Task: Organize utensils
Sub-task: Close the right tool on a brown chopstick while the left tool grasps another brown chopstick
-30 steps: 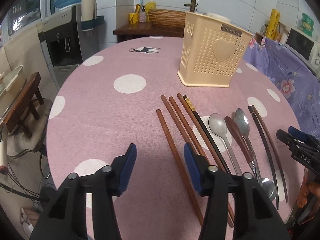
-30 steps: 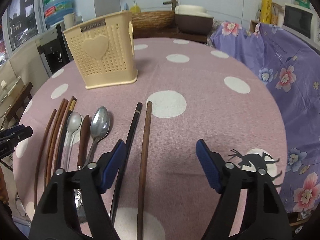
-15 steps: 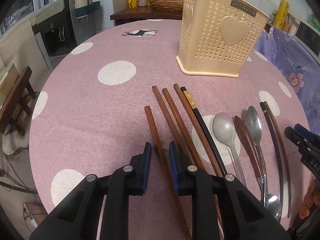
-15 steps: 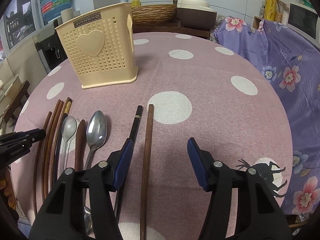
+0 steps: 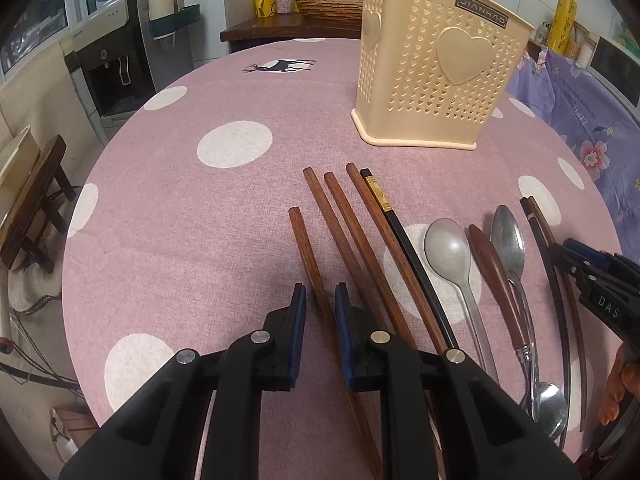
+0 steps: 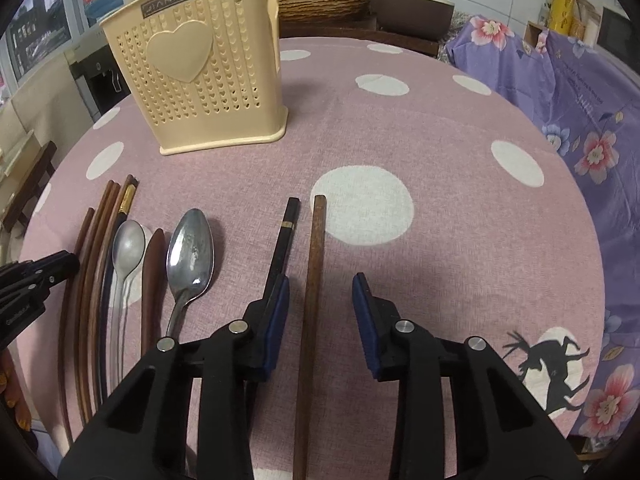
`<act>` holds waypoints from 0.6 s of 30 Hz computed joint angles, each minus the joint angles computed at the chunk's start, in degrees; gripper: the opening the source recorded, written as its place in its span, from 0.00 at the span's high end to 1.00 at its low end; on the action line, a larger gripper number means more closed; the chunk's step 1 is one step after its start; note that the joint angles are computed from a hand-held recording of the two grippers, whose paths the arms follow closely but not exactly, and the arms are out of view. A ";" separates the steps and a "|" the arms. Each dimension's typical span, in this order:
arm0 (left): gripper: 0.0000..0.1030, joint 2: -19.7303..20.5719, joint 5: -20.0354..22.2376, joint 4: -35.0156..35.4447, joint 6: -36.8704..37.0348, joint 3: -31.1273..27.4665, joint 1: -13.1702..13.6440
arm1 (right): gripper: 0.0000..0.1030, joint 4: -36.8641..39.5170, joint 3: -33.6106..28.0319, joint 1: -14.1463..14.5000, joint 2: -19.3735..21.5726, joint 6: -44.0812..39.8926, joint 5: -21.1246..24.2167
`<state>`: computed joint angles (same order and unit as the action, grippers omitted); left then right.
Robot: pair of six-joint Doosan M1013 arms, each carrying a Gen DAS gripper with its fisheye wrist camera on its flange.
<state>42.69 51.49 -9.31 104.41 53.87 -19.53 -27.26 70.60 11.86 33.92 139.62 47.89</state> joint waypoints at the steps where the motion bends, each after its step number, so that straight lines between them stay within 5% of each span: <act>1: 0.85 0.37 0.43 0.21 -0.19 -0.70 -0.08 | 0.69 0.07 -0.47 -0.03 0.29 -0.31 0.24; 12: 0.90 2.92 2.75 1.98 -1.64 -5.24 -0.74 | 0.85 1.58 -4.69 -0.97 2.66 -2.57 2.08; 18: 0.91 2.78 1.17 2.41 -1.92 -4.65 -0.82 | 0.91 2.60 -3.38 -1.47 2.07 -2.87 -1.09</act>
